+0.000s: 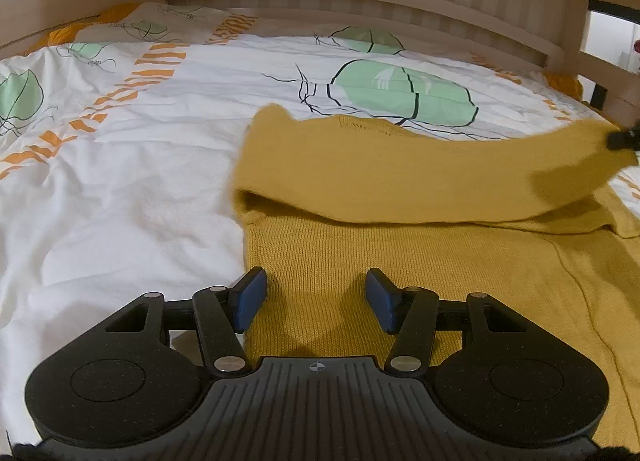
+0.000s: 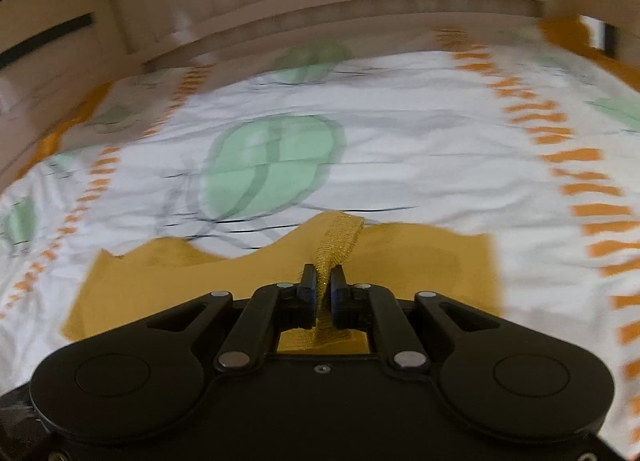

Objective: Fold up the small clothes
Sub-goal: 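Fold the side edge inward over the body and open the right tool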

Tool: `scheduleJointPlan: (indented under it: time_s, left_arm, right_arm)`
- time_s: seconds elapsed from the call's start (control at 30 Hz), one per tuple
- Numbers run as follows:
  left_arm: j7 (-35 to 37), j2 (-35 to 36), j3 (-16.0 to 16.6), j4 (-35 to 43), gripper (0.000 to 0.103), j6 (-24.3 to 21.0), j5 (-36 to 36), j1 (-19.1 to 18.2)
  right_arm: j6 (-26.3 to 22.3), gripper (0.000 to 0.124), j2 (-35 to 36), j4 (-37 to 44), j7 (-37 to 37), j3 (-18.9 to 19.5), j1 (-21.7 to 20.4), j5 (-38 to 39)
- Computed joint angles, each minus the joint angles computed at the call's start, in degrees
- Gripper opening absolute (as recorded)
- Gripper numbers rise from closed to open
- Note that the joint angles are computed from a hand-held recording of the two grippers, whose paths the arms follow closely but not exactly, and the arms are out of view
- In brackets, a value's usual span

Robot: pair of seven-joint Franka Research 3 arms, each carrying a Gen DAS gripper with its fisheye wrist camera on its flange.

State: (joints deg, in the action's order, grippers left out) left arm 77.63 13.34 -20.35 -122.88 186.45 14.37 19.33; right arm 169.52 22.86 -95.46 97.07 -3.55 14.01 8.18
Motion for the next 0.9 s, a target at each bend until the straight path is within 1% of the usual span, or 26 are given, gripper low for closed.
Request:
scheduleJointPlan:
  time_s: [0.07, 0.13, 0.27, 0.37, 0.4, 0.47, 0.5, 0.53, 0.57, 0.6, 0.67, 0.73, 0.8, 0.83, 0.9]
  left_arm:
    - [0.01, 0.01, 0.04, 0.01, 0.054, -0.02, 0.06, 0.01]
    - [-0.05, -0.03, 0.19, 0.0, 0.054, -0.03, 0.07, -0.17]
    - [0.06, -0.03, 0.26, 0.02, 0.054, -0.1, 0.08, -0.2]
    - [0.16, -0.06, 0.35, 0.03, 0.054, -0.2, 0.06, -0.27]
    - [0.2, -0.13, 0.34, 0.02, 0.054, -0.33, 0.02, -0.29]
    - [0.64, -0.16, -0.09, 0.18, 0.054, -0.79, -0.19, 0.12]
    - [1.08, -0.18, -0.63, 0.23, 0.054, -1.08, -0.41, 0.6]
    - [1.69, -0.19, -1.54, 0.37, 0.055, -1.59, -0.83, 1.38]
    - [2.87, -0.13, -3.51, 0.56, 0.057, -2.32, -1.66, 3.14]
    - [4.77, 0.04, -6.52, 0.82, 0.059, -3.28, -3.09, 5.79]
    - [9.79, 0.44, -13.86, 1.6, 0.064, -6.36, -7.06, 12.22]
    - [14.59, 0.23, -19.38, 2.37, 0.066, -10.29, -11.87, 17.04]
    - [18.38, -0.46, -22.75, 2.62, 0.066, -13.27, -16.84, 19.97]
    - [20.72, -1.26, -24.67, 2.42, 0.066, -14.87, -20.06, 21.81]
    - [25.12, -3.15, -27.19, 1.81, 0.066, -17.47, -26.34, 24.29]
  right_arm:
    - [-1.23, 0.012, 0.16, -0.18, 2.85, -3.28, 1.33, -2.23]
    - [-2.79, 0.012, 0.77, 0.17, 4.58, -4.84, 1.73, -4.32]
    - [-5.29, 0.012, 2.39, 1.14, 7.7, -6.44, 2.46, -8.21]
    - [-6.88, 0.014, 3.6, 2.22, 9.08, -6.63, 2.64, -10.5]
    - [-7.14, 0.019, 3.96, 2.47, 9.51, -6.71, 2.76, -11.22]
    - [-5.89, 0.026, 3.5, 1.05, 11.12, -7.53, 3.36, -12.84]
    - [-5.49, 0.034, 3.28, 0.57, 12.24, -8.17, 3.87, -13.73]
    - [-5.04, 0.039, 3.07, 0.11, 13.34, -8.72, 4.24, -14.5]
    - [-4.62, 0.049, 2.7, -0.51, 14.5, -9.31, 4.61, -15.25]
    - [-4.19, 0.057, 2.17, -1.26, 15.41, -9.64, 4.76, -15.8]
    - [-2.62, 0.06, 0.52, -3.6, 17.1, -9.92, 4.66, -16.35]
    - [-1.24, 0.061, -1.81, -6.56, 17.87, -9.39, 3.96, -16.04]
    - [0.02, 0.065, -4.6, -10.03, 17.97, -8.35, 2.9, -15.23]
    - [0.73, 0.066, -6.2, -12.05, 17.1, -7.11, 1.8, -14.13]
    - [1.61, 0.067, -9.74, -16.37, 14.35, -4.29, -0.62, -11.13]
